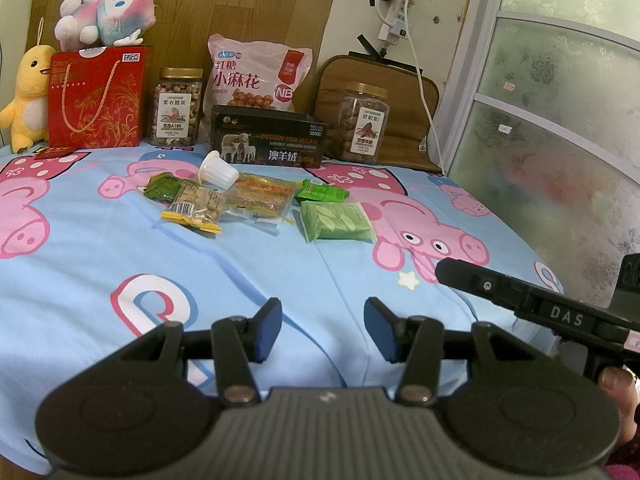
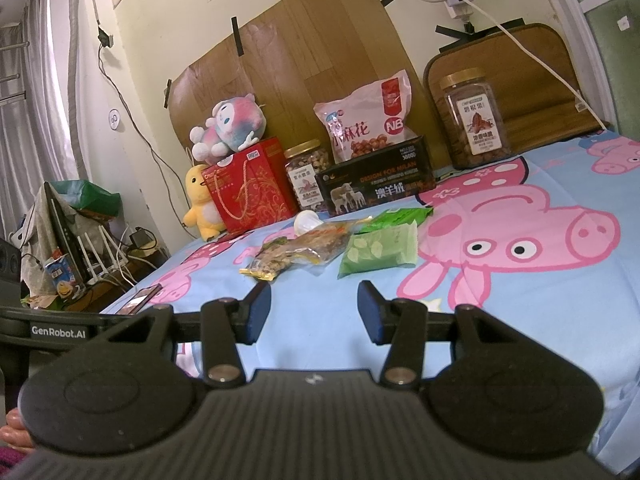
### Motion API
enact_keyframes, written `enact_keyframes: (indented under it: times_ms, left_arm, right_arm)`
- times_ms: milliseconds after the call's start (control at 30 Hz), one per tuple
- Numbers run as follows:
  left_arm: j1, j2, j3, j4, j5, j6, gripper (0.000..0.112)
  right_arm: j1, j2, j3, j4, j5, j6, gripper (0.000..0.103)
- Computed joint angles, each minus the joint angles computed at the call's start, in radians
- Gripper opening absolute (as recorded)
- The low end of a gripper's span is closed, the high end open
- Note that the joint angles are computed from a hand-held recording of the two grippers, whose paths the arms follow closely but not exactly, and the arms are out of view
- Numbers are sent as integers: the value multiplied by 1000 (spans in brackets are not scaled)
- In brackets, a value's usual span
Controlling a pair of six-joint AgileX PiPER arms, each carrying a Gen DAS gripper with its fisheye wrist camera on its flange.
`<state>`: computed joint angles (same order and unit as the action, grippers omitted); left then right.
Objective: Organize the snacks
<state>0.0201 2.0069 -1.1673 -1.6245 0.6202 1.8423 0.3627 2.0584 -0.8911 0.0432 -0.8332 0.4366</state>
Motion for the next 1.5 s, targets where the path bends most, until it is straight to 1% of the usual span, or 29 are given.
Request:
enact_keyframes:
  times_ms: [533,733,833,1067,1233,1367,1500]
  left_arm:
    - [0,3,3,-11,2,13,47]
    - [24,19,-21,-6,35,-13,46]
    - [29,24,-30,19,47,-41,47]
    - [39,18,-14,10,67,-24,47]
    - [30,1,10,-21,56,17,47]
    - [24,3,1,-1,50,-9,47]
    - [25,1,3,-8,51,2,46]
  right_arm:
    - [0,-1,2,-1,-1,0,51]
    - [-12,7,0,-16,3,14,51]
    - [-9,12,0,-12,7,28,51]
    - [9,9,-9,11,35,11,51]
    - [18,4,3,32,18,-2,51]
    - [12,7,5,29,11,12,51]
    - [11,8,12,33,1,16,51]
